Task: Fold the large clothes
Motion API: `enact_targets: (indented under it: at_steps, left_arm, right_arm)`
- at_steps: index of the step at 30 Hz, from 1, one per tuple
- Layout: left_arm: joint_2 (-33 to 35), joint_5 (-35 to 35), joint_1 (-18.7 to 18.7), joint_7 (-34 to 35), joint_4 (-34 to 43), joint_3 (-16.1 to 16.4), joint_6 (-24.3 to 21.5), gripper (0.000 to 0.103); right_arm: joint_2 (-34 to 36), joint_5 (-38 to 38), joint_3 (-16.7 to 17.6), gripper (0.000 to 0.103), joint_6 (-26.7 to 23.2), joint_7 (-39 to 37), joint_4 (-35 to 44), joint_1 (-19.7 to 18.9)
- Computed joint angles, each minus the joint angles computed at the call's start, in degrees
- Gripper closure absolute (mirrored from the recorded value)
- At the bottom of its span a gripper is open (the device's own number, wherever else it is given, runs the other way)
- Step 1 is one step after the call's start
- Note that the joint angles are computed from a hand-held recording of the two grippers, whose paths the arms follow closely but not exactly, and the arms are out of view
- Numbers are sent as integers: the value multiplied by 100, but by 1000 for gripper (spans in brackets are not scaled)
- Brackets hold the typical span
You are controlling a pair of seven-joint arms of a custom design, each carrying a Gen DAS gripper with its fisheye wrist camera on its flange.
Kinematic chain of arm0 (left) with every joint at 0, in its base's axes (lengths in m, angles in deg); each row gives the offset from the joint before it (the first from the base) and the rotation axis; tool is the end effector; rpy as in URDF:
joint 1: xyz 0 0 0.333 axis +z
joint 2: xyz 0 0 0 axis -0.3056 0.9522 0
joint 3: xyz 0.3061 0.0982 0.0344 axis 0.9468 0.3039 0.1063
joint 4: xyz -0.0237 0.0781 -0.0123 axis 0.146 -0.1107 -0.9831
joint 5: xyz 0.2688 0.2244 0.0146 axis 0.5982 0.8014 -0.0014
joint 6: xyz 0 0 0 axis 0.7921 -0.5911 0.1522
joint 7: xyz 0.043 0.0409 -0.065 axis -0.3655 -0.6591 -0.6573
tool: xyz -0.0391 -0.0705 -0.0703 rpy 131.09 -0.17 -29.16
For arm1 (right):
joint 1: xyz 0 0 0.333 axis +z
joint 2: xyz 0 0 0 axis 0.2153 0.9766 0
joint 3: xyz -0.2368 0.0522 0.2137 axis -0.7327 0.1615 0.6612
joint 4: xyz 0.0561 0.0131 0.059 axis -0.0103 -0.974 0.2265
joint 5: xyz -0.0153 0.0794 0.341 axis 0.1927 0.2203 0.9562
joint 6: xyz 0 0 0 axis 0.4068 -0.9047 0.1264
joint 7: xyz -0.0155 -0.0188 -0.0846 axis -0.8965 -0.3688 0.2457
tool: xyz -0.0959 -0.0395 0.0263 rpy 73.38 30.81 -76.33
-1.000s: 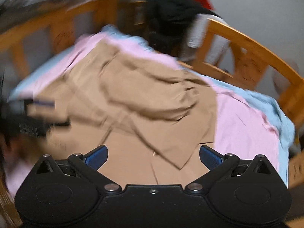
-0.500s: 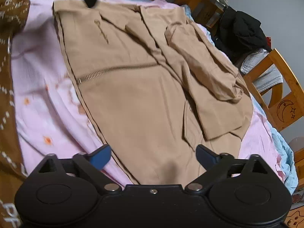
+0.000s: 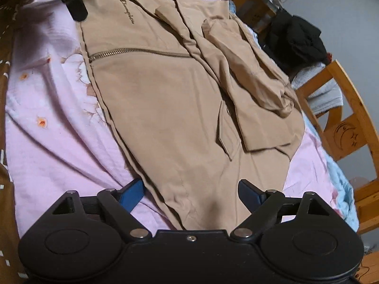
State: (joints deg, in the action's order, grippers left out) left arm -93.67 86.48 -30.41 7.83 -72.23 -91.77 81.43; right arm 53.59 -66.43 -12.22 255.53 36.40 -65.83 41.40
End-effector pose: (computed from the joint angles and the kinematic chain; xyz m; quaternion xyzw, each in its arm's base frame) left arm 0.4576 -0.2045 0.6358 -0.5671 0.7955 -0.1810 0.1131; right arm 0.4342 0.3435 0.4551 -0.9264 0.1270 -0.3092 0.1736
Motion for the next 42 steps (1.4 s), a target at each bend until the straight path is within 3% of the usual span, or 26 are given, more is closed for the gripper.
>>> enact_targets:
  at_steps: [1,2,4,10,13,14,19,25,31,36,40,42]
  left_arm:
    - [-24,-20,-12,51,-50,-1,29,1]
    - [-49,24,-25,129,-105,-11,82,1]
    - [-110,161,-44,287,-256,-33,285,1]
    - [-35,633,-83,363,-251,-121,308,1]
    - [-34,588,-104,416,-278,-104,366,1]
    - [-34,585,-105,412,-283,-104,365,1]
    - [3,915,-84,332,-259,-166,252,1]
    - [-30,1912,60,-250,-250,-271,-209,17]
    - [-582,2855,276,-769,-767,-230,-336,28]
    - [-918,3113,346,-561,-1122,-159,-470,37]
    - [-859,2815,401,-482,-1041,-48,-589,74]
    - [-881,2599,397,-494,-1026,-6,-562,87]
  right_arm:
    - [4,-115,-11,29,70,22,-20,13]
    - [1,48,26,45,68,-109,-26,-2]
    - [6,612,132,60,-54,-479,13,-21]
    - [0,1558,169,65,-427,-379,346,15]
    - [15,1821,174,86,-417,-330,479,17]
    - [37,1841,159,88,-455,-247,557,31]
    - [147,2660,178,93,-738,-187,1016,-12]
    - [212,3430,164,93,-864,-107,1568,-94]
    - [154,3451,148,94,-797,-240,1522,-89]
    - [48,3218,159,94,-862,-316,1205,-67]
    - [-37,2644,160,93,-747,-477,844,-31]
    - [-66,2040,101,80,-694,-364,619,-1]
